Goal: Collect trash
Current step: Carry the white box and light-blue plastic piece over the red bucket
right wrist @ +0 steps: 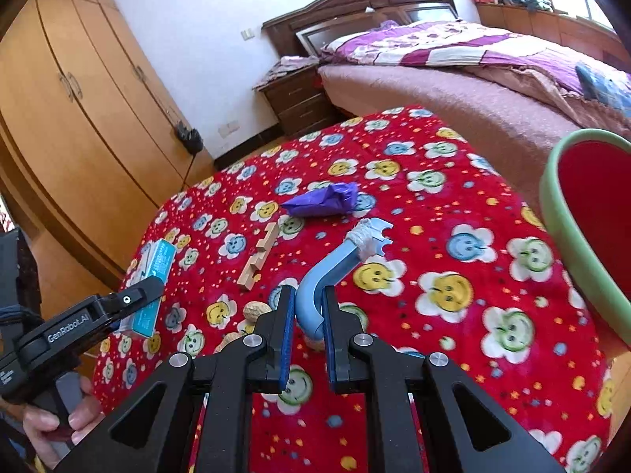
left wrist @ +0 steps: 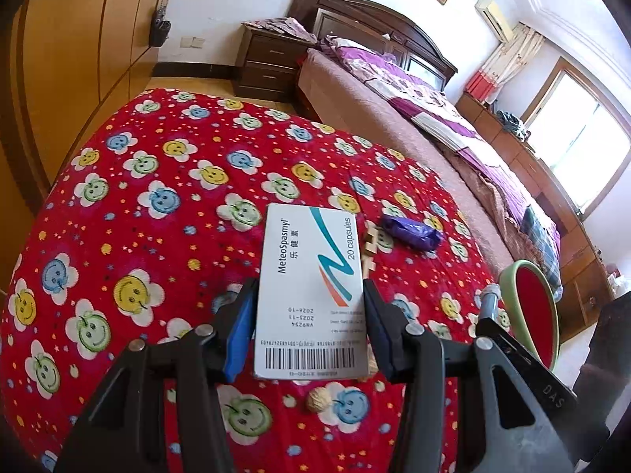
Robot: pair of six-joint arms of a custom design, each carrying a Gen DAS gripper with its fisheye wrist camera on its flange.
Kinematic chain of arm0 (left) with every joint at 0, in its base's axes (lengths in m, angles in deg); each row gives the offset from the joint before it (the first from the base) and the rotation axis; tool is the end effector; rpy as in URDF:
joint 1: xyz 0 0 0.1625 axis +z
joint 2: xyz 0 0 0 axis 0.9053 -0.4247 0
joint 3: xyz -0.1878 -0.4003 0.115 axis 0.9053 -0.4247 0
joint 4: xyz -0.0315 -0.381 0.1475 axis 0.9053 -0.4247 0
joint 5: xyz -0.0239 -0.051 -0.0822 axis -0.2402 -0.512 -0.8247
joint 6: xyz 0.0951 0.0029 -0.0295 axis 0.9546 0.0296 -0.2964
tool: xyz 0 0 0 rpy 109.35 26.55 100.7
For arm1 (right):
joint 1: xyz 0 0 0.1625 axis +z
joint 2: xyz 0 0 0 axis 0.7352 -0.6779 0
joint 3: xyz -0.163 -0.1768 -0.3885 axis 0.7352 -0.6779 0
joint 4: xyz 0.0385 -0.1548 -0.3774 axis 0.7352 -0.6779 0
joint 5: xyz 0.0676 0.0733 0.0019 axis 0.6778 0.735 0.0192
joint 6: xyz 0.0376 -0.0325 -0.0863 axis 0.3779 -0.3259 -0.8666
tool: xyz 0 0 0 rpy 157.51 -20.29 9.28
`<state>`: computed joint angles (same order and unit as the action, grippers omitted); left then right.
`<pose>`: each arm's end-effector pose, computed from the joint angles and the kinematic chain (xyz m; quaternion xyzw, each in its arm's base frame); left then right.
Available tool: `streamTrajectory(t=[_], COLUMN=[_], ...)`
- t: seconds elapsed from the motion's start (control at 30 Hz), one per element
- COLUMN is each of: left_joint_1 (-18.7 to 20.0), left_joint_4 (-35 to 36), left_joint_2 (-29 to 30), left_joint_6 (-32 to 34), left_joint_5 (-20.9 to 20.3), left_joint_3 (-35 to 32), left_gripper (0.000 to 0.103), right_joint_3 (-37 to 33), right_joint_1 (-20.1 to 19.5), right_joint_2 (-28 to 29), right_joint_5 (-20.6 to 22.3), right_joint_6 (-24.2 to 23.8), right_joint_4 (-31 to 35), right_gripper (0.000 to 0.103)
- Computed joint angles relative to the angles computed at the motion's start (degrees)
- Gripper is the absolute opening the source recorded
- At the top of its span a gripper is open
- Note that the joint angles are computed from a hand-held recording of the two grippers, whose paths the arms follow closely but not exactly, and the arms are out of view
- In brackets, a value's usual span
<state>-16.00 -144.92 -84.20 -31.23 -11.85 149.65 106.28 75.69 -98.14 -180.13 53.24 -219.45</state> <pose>-0.0636 -0.3855 0.3271 0.0148 0.9023 -0.3775 0.2075 0.3497 -0.3851 0.0452 0.1597 -0.9211 0.3196 0.1545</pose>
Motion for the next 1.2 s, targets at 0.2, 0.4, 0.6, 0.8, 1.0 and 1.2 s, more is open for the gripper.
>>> streamTrajectory(t=[0.2,0.4,0.6,0.8,1.0,1.2], left_joint_1=[-2.2,-5.1,-7.2,-9.2,-10.7,-11.6], left_joint_4=[1.0,1.8,0.9,-0.2,-1.6,-3.8], left_joint_2=[-0.3,0.0,1.9,5.6,10.2,16.3], left_joint_6=[-1.1,-2.0,-1.6,-1.0,0.6,3.5], left_joint_5=[-1.5,-1.8,-3.1,-4.4,-5.6,-7.3], left_joint_3=[0.4,0.8,0.8,0.4,-0.4,-2.7], left_gripper=[0.052,0.052,0.052,0.052,0.052,0.052], right_joint_3=[3.3,6.7,10.1,13.9,17.0,19.9], right_joint_1=[-0.4,-0.8,-1.4,-2.9,-4.6,-7.7], right_joint_2=[-2.5,-4.8,-7.0,-9.4,-11.5,-13.9], right_joint_5=[0.6,0.5,-0.5,-1.2,-2.0,-2.6], right_joint_6=[0.3,0.7,1.0,1.5,1.7,1.9], right_joint_4=[-3.2,-7.4,-11.9,-16.8,-20.7,-24.3], right_gripper=[0.013,0.013,0.013,0.013,0.013,0.013])
